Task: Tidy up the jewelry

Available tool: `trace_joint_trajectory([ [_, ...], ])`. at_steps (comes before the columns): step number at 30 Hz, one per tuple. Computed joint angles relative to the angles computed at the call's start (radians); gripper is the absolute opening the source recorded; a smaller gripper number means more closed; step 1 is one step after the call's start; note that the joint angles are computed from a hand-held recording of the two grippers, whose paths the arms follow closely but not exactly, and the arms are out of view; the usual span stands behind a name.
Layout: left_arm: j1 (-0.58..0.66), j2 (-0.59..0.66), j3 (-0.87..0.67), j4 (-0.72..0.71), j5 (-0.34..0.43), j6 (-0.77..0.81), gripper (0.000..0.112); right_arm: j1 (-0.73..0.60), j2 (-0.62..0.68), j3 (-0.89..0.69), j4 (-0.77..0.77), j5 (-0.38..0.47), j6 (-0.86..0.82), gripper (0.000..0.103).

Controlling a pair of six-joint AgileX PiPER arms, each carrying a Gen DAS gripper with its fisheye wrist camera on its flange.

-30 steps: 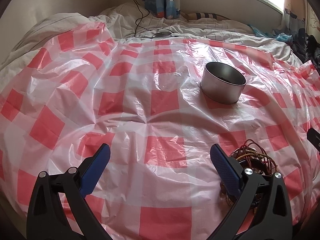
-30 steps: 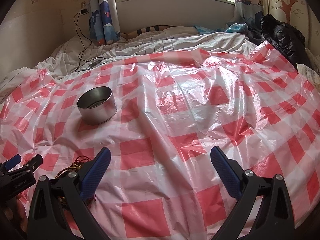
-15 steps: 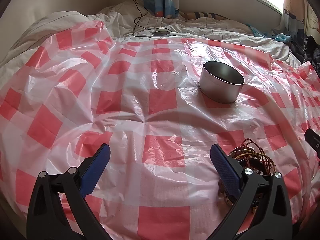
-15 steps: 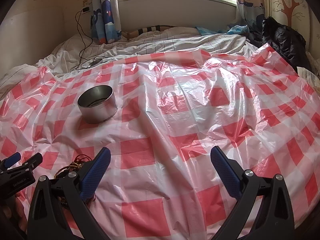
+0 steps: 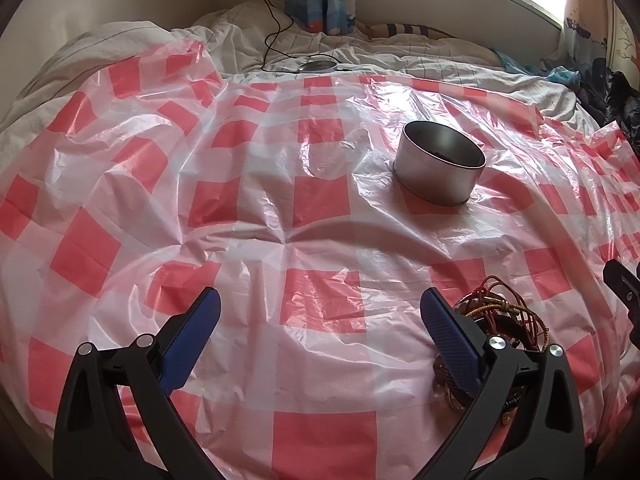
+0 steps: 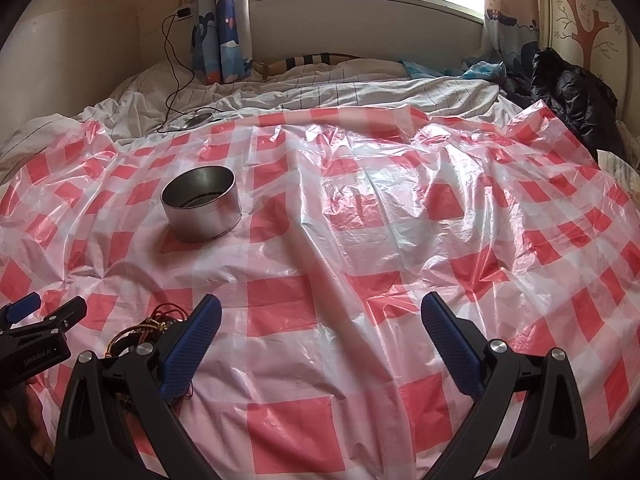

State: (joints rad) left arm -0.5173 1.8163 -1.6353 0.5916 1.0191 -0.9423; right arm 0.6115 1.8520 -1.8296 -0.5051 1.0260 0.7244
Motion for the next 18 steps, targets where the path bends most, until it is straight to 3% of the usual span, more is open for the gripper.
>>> trace_joint_trajectory([
  [18, 0.020, -0.010, 0.000, -0.026, -0.009, 0.052, 0.097, 0.007, 0.008, -0.004, 0.011, -0.007, -0.013, 0.096],
])
